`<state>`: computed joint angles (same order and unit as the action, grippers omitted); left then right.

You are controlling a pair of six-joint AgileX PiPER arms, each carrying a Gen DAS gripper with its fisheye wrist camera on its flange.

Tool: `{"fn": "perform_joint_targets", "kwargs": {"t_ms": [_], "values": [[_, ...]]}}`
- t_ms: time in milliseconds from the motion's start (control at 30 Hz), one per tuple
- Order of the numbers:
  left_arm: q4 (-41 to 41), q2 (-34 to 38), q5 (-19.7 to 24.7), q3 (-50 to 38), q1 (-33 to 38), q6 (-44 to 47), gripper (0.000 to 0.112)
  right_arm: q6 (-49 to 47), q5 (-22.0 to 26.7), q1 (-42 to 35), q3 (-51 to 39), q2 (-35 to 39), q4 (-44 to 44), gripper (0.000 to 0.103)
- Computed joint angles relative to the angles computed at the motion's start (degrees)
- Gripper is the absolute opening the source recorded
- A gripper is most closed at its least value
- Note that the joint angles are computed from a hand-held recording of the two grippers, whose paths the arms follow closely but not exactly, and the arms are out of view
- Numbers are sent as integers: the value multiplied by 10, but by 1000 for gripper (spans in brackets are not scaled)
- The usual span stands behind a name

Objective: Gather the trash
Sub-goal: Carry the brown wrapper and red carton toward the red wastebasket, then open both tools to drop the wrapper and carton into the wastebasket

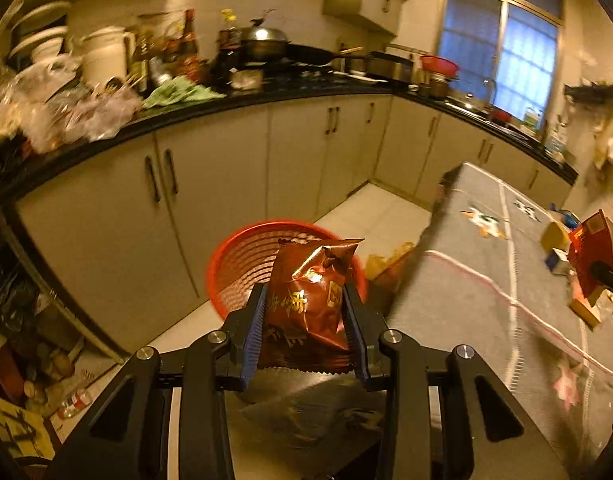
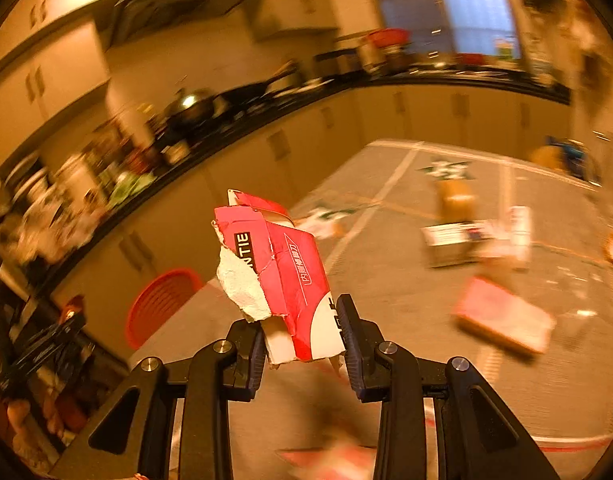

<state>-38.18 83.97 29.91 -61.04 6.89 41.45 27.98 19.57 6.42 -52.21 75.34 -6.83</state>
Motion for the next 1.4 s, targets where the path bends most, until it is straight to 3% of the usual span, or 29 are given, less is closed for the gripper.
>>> {"fn": "perform_joint_targets", "kwargs": {"t_ms": [167, 300, 600, 700, 800, 933, 1167, 1300, 1400], "values": [[-43, 76, 22, -50, 38, 43, 36, -109, 1, 42, -107, 133, 124, 36], [-55, 139, 36, -102, 40, 51, 36, -205, 33, 64, -226, 244, 238, 36], [-32, 243, 68, -218, 34, 1, 36, -223, 148, 102, -536, 482, 283, 36], [-27, 257, 64, -232, 34, -11, 41, -215, 191, 105, -643, 552, 289, 42], [-27, 262, 68, -240, 35, -14, 54, -194, 217, 106, -712, 596, 283, 61], [-24, 245, 52, -216, 28, -5, 59, -197, 205, 103, -682, 580, 288, 63], [81, 189, 4, -154, -11, -87, 67, -219, 103, 87, -464, 448, 304, 66], [177, 142, -26, -108, -40, -188, 70, -247, 51, 79, -349, 373, 334, 68], [255, 112, -40, -81, -61, -267, 72, -222, 16, 85, -272, 317, 295, 69]]}}
